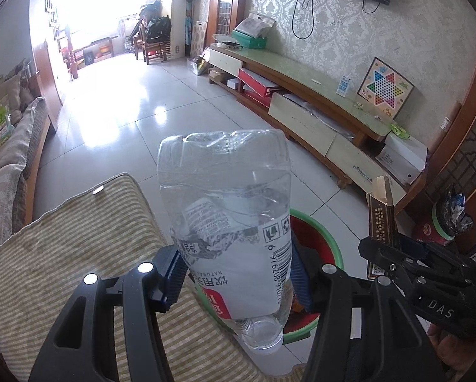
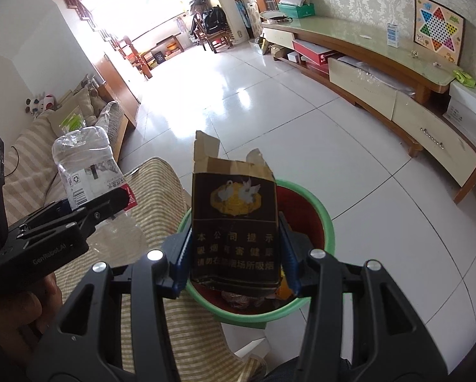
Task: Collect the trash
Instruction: 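Lift both items and carry them over the red bin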
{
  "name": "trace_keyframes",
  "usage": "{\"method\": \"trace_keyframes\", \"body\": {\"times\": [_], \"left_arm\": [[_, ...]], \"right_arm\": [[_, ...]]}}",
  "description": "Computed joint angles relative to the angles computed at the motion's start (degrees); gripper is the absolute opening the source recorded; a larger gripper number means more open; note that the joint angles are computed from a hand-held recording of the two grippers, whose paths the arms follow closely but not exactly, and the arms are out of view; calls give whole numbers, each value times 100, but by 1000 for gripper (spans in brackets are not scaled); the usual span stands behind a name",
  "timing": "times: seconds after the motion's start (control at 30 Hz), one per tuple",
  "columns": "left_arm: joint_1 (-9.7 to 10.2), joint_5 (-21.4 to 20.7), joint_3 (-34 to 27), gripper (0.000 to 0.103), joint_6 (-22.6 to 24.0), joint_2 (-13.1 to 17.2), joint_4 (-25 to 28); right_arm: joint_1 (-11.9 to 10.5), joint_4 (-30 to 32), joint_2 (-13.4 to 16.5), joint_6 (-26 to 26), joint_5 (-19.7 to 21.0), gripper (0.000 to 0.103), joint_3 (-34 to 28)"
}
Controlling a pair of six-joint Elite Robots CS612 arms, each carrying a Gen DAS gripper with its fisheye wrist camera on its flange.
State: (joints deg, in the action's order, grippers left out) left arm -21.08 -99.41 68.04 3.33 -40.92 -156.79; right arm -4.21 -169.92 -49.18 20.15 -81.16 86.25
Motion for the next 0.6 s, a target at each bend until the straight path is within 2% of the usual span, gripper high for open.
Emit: {"method": "trace_keyframes", "body": {"times": [0.2,0.23,0.27,0.33,0.6], "left_arm": [[-81,-87,-224,55,-59,129,331],[-86,-104,-267,59,-65,147,441],[-96,-83,-303,69,-92,167,494],[-95,-53,-272,76,-145,165,470],[-34,-34,-210,77,-277,115,459]], "right_arm": [[-55,-40,-13,53,-69,46,50],[-63,-42,-14,51,-85,46,51],[-68,-57,-17,60,-94,46,65],[-78,-65,-14,74,-88,46,75],[-56,-37,27,7,-6,46,26]]}}
